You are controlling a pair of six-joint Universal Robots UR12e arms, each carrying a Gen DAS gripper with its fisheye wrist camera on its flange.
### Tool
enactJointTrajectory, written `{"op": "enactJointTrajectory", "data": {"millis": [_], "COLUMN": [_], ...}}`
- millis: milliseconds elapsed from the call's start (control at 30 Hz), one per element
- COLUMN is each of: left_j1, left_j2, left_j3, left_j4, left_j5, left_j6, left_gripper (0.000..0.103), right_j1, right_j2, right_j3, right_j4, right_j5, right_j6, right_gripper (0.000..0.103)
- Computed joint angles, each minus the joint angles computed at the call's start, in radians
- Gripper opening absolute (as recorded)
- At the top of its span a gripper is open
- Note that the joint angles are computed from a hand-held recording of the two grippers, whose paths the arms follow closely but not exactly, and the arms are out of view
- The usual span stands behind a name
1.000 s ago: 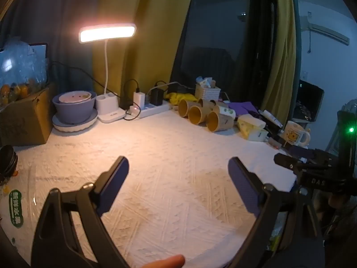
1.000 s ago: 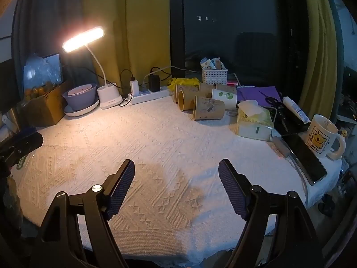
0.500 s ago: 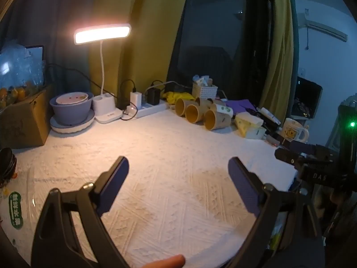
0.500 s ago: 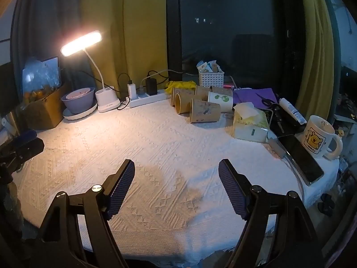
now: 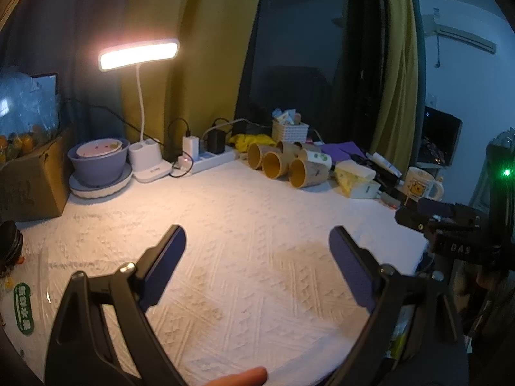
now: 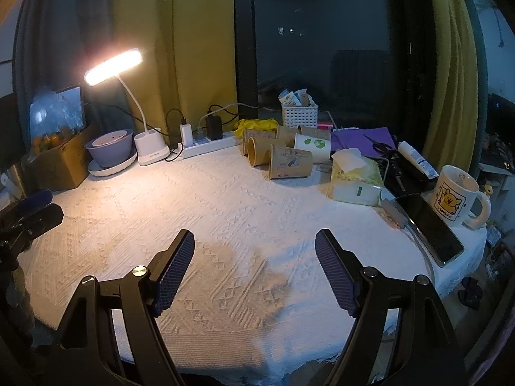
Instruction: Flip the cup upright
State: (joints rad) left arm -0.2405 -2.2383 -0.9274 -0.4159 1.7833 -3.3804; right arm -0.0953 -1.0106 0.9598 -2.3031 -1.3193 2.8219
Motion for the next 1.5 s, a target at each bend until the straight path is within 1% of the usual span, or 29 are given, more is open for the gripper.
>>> {"op": "enactJointTrajectory", "data": {"millis": [300,733,1500], "left_j1": [0.001,0.001,-0.003], "left_j2": [-0.002,-0.008,-0.010], "left_j3": [0.007,0.019,0.019], "left_j4": [-0.003,0.000,0.015], "left_j5": [-0.005,-0.021,-0.020], "left_j6": [0.001,0.026,0.026], "left_gripper": [0.092,0.092,0.092], "right_j1": [-0.002,-0.003,-0.005], "right_j2": [-0.005,-0.007,-0.006], "right_j3": [0.009,0.010,0.005], "right_j4": [-0.021,-0.041,-0.039], "right_j5": [-0.004,-0.008,-0.006], "right_j6": [0.001,0.004,0.004], "right_gripper": [0.080,0.080,0.080]}}
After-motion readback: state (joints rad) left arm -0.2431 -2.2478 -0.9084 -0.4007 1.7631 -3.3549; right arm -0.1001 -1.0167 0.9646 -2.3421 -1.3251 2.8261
